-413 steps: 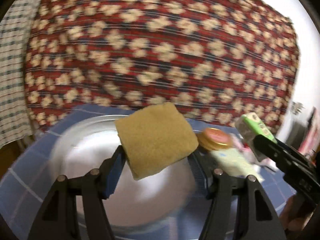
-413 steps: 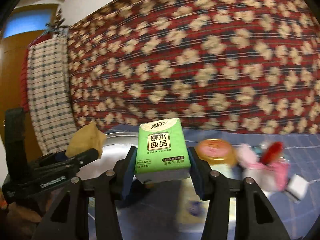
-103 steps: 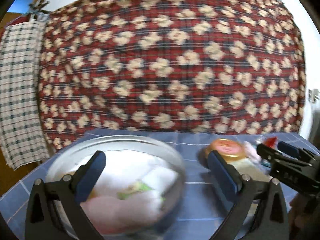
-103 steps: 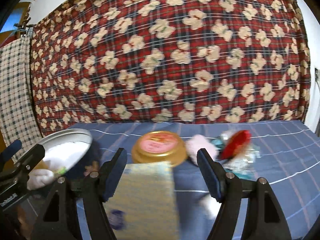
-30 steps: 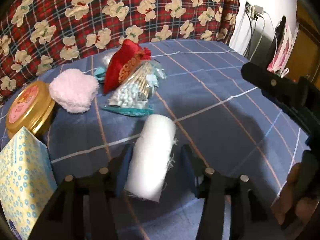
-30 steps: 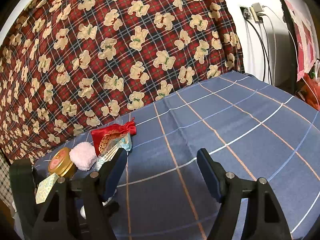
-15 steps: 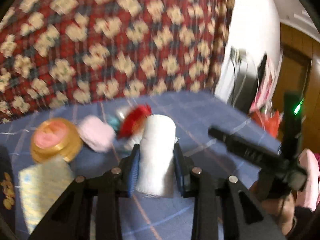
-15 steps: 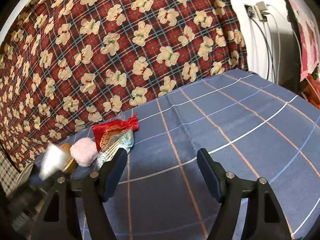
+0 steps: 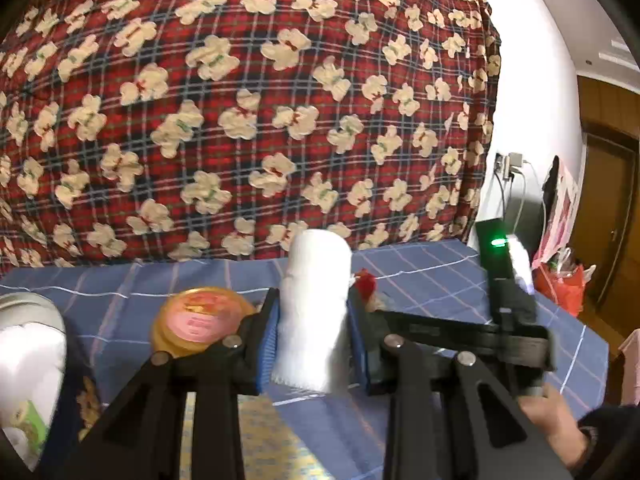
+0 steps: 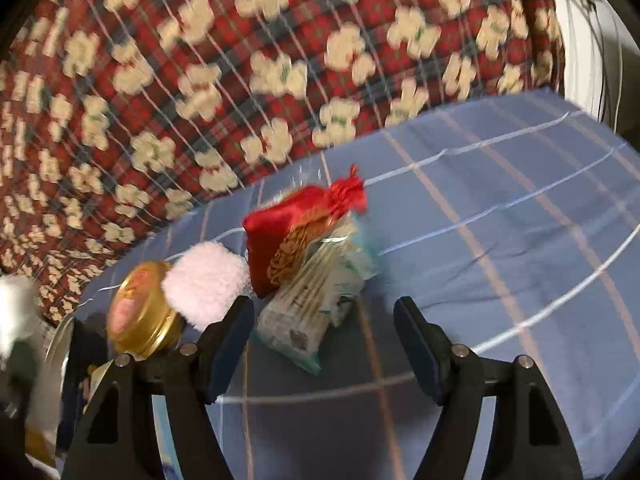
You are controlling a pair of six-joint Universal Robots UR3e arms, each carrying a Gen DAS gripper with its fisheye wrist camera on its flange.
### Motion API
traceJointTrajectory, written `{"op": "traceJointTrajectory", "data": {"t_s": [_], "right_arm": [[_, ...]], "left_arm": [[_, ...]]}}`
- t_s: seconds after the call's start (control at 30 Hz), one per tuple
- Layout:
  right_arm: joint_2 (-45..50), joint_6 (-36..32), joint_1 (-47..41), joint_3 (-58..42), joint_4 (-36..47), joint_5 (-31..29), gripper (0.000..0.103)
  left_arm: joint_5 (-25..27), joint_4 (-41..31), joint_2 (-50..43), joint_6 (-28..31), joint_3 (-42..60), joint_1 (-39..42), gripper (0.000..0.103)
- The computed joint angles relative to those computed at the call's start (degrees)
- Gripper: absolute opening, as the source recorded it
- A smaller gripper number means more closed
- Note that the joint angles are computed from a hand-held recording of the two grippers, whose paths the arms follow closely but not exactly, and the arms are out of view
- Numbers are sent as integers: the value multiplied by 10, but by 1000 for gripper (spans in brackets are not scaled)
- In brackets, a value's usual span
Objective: Organize soft objects
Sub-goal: 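Grasp the clear cotton-swab bag with the right tool while the left tool holds the roll, then carry the white roll and swab bag over the silver tin with both tools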
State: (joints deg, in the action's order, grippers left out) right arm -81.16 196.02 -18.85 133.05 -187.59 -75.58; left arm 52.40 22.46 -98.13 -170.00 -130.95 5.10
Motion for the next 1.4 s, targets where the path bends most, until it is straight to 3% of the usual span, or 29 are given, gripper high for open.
{"op": "traceJointTrajectory", "data": {"t_s": [0.3, 0.33, 0.37, 0.43, 0.53, 0.7, 0.87, 0.93, 1.1, 1.4], "right_arm": [[121, 15, 109, -162, 80, -152, 74], [121, 11, 111, -166, 88, -157, 68], [118, 4, 109, -161, 86, -157, 55], [103, -15, 90, -137, 72, -125, 52], [51, -16, 62, -58, 36, -98, 49], [-49, -4, 23, 105, -103, -66, 48], [-69, 6, 104, 144, -218, -173, 48], [-47, 6, 167, 146, -278, -251, 48], [5, -17, 265, 128, -354, -359, 48], [26, -13, 310, 117, -370, -389, 48]], "left_arm": [[-55, -30, 11, -2, -5, 65, 30], [-56, -36, 11, 0, -4, 66, 30], [-55, -36, 11, 0, -4, 65, 30], [-52, -30, 11, 2, -8, 63, 30], [-44, -23, 12, 7, -14, 60, 30], [-38, -7, 7, 8, -19, 53, 30], [-18, 49, -7, 2, -37, 40, 30], [-21, 61, -7, 0, -43, 42, 30], [-3, 86, -11, 0, -56, 36, 30], [14, 127, -5, 12, -99, 59, 30]]}}
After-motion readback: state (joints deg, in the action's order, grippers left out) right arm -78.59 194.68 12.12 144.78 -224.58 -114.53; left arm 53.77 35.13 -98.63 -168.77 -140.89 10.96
